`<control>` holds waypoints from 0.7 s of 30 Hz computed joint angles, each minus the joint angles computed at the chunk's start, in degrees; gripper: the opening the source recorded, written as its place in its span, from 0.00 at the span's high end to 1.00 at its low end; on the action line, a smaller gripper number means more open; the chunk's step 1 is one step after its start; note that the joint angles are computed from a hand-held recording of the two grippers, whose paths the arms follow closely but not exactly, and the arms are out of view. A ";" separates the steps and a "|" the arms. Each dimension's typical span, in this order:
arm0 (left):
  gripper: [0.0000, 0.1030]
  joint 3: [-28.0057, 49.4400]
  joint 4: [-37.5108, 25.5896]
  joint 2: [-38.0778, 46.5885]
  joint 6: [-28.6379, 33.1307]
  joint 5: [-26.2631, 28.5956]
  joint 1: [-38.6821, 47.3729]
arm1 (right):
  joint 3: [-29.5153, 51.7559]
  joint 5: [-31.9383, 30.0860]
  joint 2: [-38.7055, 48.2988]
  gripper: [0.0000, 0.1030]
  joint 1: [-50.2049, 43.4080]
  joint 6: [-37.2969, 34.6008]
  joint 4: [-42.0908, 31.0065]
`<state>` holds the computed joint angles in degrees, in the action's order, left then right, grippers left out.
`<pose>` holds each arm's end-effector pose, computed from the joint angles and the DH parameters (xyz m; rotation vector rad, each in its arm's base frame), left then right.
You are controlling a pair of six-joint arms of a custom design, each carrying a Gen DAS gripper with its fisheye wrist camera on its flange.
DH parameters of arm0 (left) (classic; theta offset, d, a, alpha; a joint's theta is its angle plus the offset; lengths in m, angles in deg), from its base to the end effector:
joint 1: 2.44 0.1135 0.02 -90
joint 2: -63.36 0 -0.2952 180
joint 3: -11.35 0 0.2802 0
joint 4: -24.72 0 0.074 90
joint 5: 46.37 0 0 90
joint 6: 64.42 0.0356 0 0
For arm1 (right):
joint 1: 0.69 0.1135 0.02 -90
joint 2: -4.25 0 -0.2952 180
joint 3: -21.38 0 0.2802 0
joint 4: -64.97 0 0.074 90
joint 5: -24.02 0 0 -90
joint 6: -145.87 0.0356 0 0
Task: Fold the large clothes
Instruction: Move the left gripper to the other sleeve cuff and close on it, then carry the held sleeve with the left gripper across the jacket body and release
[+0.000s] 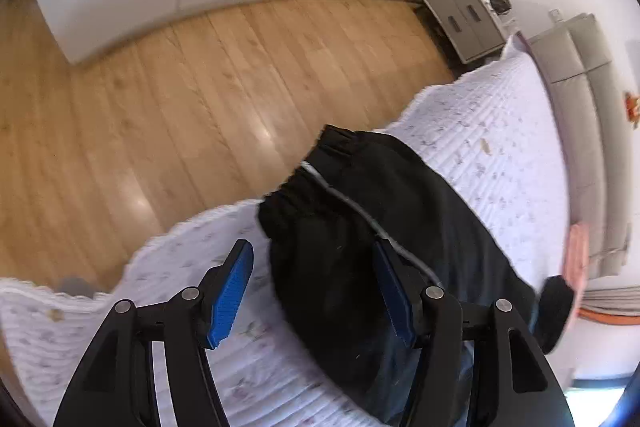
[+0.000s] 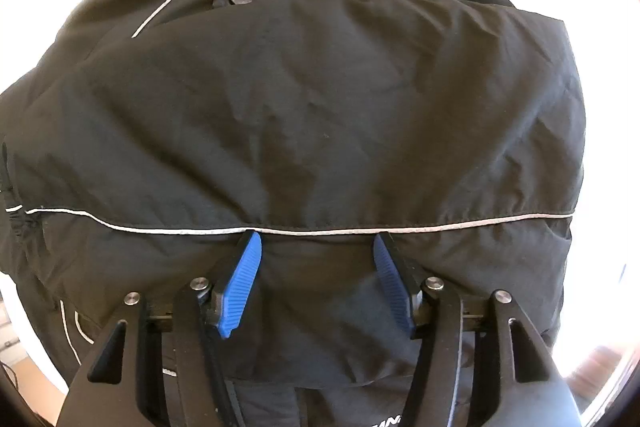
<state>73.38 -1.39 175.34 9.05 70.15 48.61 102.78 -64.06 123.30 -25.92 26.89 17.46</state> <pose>0.2238 0.2515 0.0700 -1.4527 2.3122 -0.5153 0.3563 -0.1692 0.0912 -0.0986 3.0783 -0.1052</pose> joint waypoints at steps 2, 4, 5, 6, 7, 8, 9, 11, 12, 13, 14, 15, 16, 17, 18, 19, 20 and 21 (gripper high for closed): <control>0.59 0.09 0.77 0.52 -0.90 1.51 0.08 | -0.11 0.15 -0.18 0.40 0.10 0.09 -0.11; 0.78 -1.28 1.47 -2.38 -1.10 -1.14 -0.91 | 0.09 0.04 -0.10 0.40 0.04 -0.10 -0.41; 0.80 -1.86 1.47 -3.96 -1.08 -2.32 -1.59 | 0.22 -0.13 -0.04 0.40 -0.01 -0.20 -0.62; 0.81 -2.86 1.18 -6.44 -1.08 -3.23 -2.27 | 0.46 -0.27 0.16 0.40 -0.21 -0.48 -0.73; 0.82 -4.16 0.67 -9.76 -0.82 -4.57 -3.17 | 0.81 -0.43 0.39 0.40 -0.42 -0.82 -0.94; 0.82 -4.87 -0.49 -12.66 0.00 -6.06 -4.07 | 0.95 -0.61 0.47 0.40 -0.51 -1.07 -1.10; 0.82 -5.56 -2.04 -16.26 0.70 -7.99 -5.58 | 1.34 -0.81 0.74 0.40 -0.79 -1.48 -1.28; 0.83 -7.30 -5.01 -24.91 1.36 -9.93 -8.85 | 1.74 -1.33 0.97 0.40 -1.19 -2.24 -1.51; 0.83 -7.73 -6.22 -28.28 1.51 -10.40 -10.22 | 1.93 -1.58 1.04 0.40 -1.44 -2.68 -1.61; 0.84 -7.97 -8.05 -32.80 1.10 -11.24 -12.89 | 2.12 -1.99 1.07 0.40 -1.83 -3.30 -1.75; 0.84 -7.84 -9.55 -36.03 0.52 -11.84 -15.36 | 2.34 -2.64 0.93 0.40 -2.27 -3.88 -2.13; 0.84 -7.36 -11.52 -40.18 -0.71 -13.28 -19.97 | 2.41 -3.17 0.71 0.40 -2.63 -4.26 -2.51; 0.84 -6.83 -13.20 -42.76 -1.15 -14.49 -23.25 | 2.75 -3.92 0.61 0.40 -3.18 -4.83 -3.17; 0.84 -5.80 -14.66 -44.81 -2.34 -16.67 -28.35 | 3.30 -4.84 0.62 0.40 -3.84 -5.51 -4.21; 0.84 -4.65 -15.55 -45.98 -3.84 -19.21 -33.85 | 3.80 -5.48 0.74 0.40 -4.33 -6.11 -5.02; 0.84 -3.66 -16.01 -46.24 -4.77 -20.91 -37.87 | 4.42 -6.46 0.87 0.40 -5.07 -7.09 -6.15; 0.84 -2.43 -16.24 -45.89 -5.75 -22.96 -42.43 | 4.80 -7.12 0.87 0.40 -5.81 -8.12 -6.84; 0.84 -1.10 -16.22 -45.04 -6.91 -25.29 -47.42 | 5.09 -7.39 0.87 0.40 -6.35 -8.83 -7.29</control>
<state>72.29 -17.62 130.30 2.14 44.86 1.19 107.87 -71.45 124.17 -32.27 18.06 10.18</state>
